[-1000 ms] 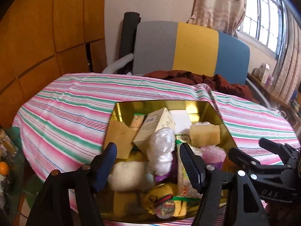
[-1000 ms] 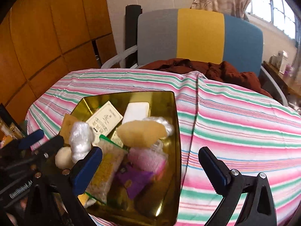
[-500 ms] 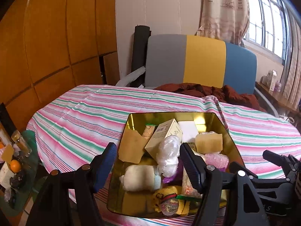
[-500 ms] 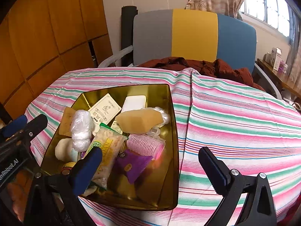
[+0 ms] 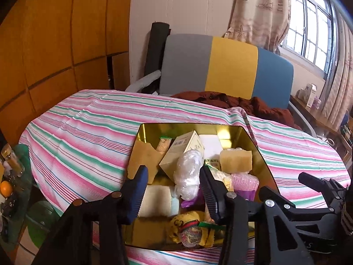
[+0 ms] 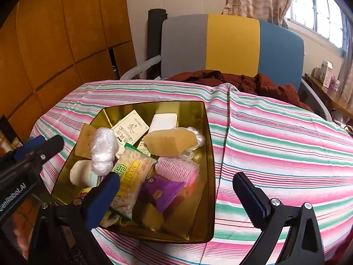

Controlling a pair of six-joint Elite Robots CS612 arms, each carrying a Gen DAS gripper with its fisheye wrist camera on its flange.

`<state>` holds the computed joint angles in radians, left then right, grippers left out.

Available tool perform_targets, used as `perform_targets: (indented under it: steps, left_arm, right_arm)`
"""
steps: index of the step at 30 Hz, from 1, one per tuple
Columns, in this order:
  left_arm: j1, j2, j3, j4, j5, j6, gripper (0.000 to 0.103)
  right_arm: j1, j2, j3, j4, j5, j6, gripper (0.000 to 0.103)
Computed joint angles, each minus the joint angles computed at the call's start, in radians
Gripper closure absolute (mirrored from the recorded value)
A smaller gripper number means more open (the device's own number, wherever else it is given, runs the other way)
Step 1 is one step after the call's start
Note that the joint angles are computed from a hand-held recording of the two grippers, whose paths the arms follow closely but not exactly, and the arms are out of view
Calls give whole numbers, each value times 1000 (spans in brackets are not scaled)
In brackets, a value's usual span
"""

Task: Organize objects
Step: 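Withdraw both open grippers from the tray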

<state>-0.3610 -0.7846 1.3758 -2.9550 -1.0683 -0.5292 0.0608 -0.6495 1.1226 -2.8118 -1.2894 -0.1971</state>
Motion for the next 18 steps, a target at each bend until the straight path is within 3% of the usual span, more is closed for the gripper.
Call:
perform_targets:
  steps: [6, 12, 14, 18]
  left_arm:
    - [10, 2, -5, 32, -34, -47, 55]
    - [1, 11, -13, 34, 29, 6, 55]
    - [-1, 11, -10, 18, 45, 25, 61]
    - [6, 11, -11, 18, 17, 18, 61]
  right_arm:
    - [2, 3, -5, 8, -3, -7, 0]
    - [4, 5, -10, 18, -6, -15, 0]
    - [5, 7, -11, 20, -8, -17, 0]
    - [7, 9, -14, 23, -9, -11, 0]
